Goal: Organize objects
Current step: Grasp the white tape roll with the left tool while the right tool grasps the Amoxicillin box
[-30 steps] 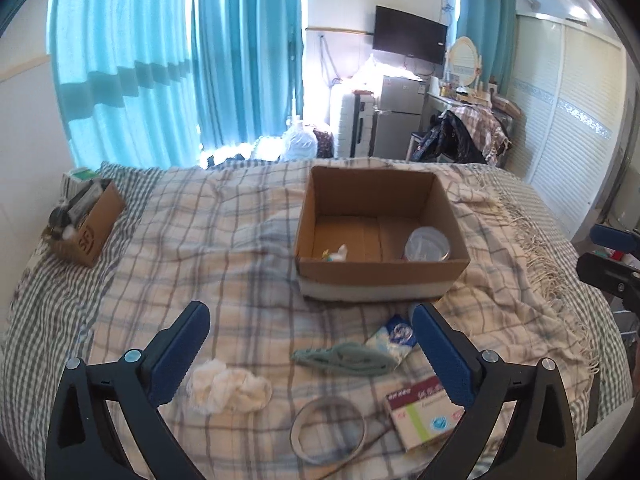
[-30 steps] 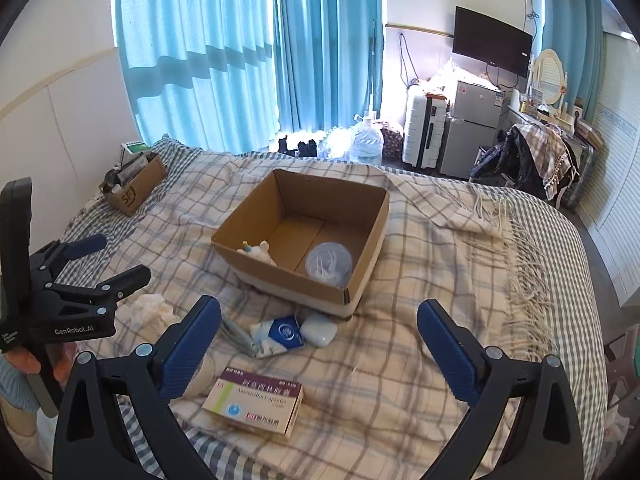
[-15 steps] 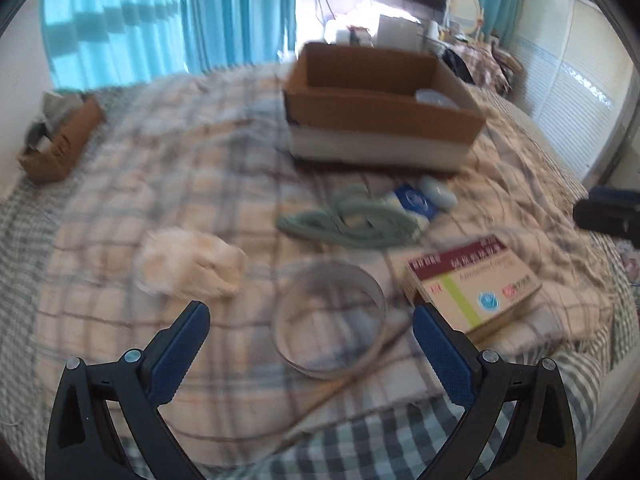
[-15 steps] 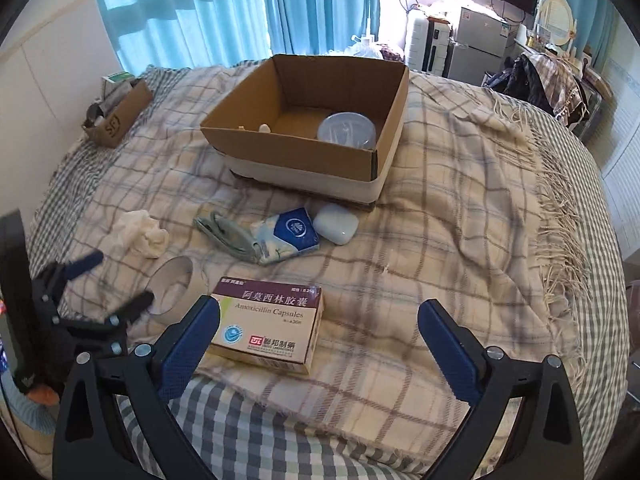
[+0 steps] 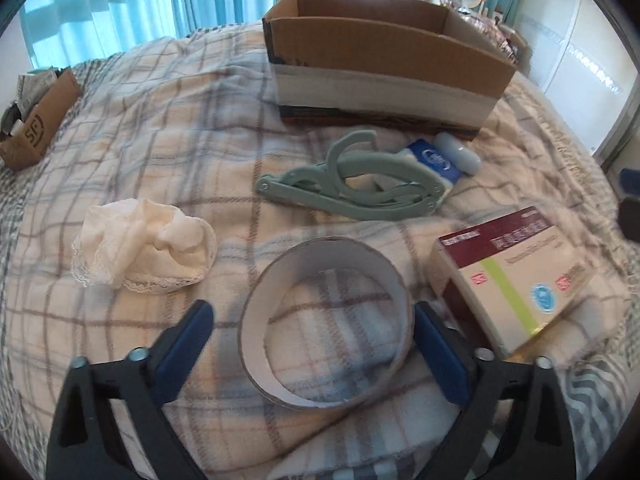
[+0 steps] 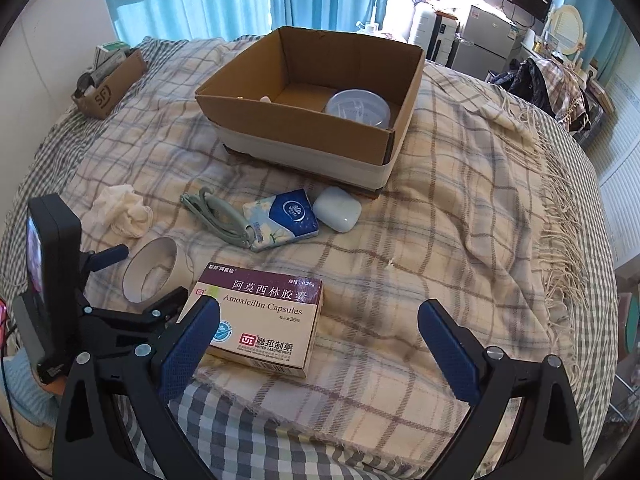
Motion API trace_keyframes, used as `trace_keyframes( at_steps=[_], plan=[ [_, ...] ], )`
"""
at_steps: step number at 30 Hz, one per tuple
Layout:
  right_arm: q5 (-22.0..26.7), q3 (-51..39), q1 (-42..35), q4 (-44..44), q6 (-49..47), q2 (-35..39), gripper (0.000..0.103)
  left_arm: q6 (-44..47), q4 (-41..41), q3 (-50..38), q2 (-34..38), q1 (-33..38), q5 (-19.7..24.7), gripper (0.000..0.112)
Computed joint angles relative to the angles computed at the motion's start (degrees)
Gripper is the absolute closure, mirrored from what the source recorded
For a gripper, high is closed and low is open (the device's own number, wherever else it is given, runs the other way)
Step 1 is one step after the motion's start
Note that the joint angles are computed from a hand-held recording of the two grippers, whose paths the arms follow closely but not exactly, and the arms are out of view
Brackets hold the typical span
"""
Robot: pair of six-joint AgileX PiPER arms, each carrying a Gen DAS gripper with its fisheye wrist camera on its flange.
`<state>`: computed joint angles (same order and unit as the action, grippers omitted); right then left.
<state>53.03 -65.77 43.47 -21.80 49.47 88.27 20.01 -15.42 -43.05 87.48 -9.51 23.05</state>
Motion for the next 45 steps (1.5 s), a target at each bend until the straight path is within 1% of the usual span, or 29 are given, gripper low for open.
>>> trace_keyframes(
  at_steps=[1,2,3,5,6,9,11,13,15,18,22,23,30,34,35,41,45],
  plan=[
    [-0.46,0.05,0.12,0.09,0.14,-0.17,0.004,2.40,-2.14,-0.36,0.07,0.64,0.91,0.029],
    [-1.00,0.28,0.27,0.09,0.59,-0.50,0.004,2.50,-2.16,-0.32,-0.55,0.86,1.50,0.029],
    [-1.60,0.40,0.42,0.24,1.05,-0.81,0.004,0.31,0.12,-0.37,-0.93,0.51,1.07,0.029],
    [-2.88,0.63,1.26,0.65,1.96,-1.03,0.004,-6.97,7.61,0.26,-3.41,-0.37,-0.01,0.029],
    [-3.08,0.62,1.97,0.34,2.77,-0.86,0.004,-8.55,9.13,0.63,-5.11,0.09,-0.25,0.029],
    [-1.35,-0.53,4.92,-1.98,6.24,1.68,0.004,-9.99,8.91,-0.09,-7.66,3.35,0.47,0.029],
    [-0.42,-1.08,6.43,-3.04,8.65,3.65,0.004,-10.47,9.12,-0.95,-7.55,4.99,0.88,0.029],
    [-1.55,-1.18,6.13,-0.60,8.24,5.24,0.004,-9.37,7.79,-1.64,-7.05,6.21,1.29,0.029],
    [-3.14,-1.15,5.89,1.47,8.17,6.20,0.004,-5.48,3.81,-2.13,-6.22,7.70,1.85,0.029],
    [-3.24,-2.03,6.75,1.44,9.51,8.09,0.004,-3.47,2.17,-1.90,-6.01,8.18,1.73,0.029],
    [-0.38,-4.73,9.03,-0.93,11.35,11.59,0.004,-0.45,-0.59,-1.28,-6.73,9.10,2.39,0.029],
    [-0.29,-5.26,9.26,-1.32,11.29,12.37,0.004,0.17,-1.18,-1.36,-6.53,9.38,2.54,0.029],
    [5.23,-9.87,9.88,-4.89,11.36,18.34,0.003,2.27,-3.10,-1.58,-5.72,10.54,3.34,0.029],
    [3.55,-8.19,9.07,-5.53,13.28,17.67,0.003,1.93,-2.45,-1.33,-5.67,10.28,3.18,0.029],
    [3.46,-7.97,8.79,-5.31,13.43,17.65,0.000,1.97,-2.41,-1.22,-5.73,10.20,3.14,0.029],
    [1.97,-7.43,7.20,-4.21,13.71,18.73,0.000,3.64,-3.54,-0.73,-5.14,9.99,2.22,0.029],
    [2.55,-8.25,7.22,-4.13,13.33,19.75,0.000,3.41,-3.38,-0.43,-4.76,9.95,2.29,0.029]
  ],
)
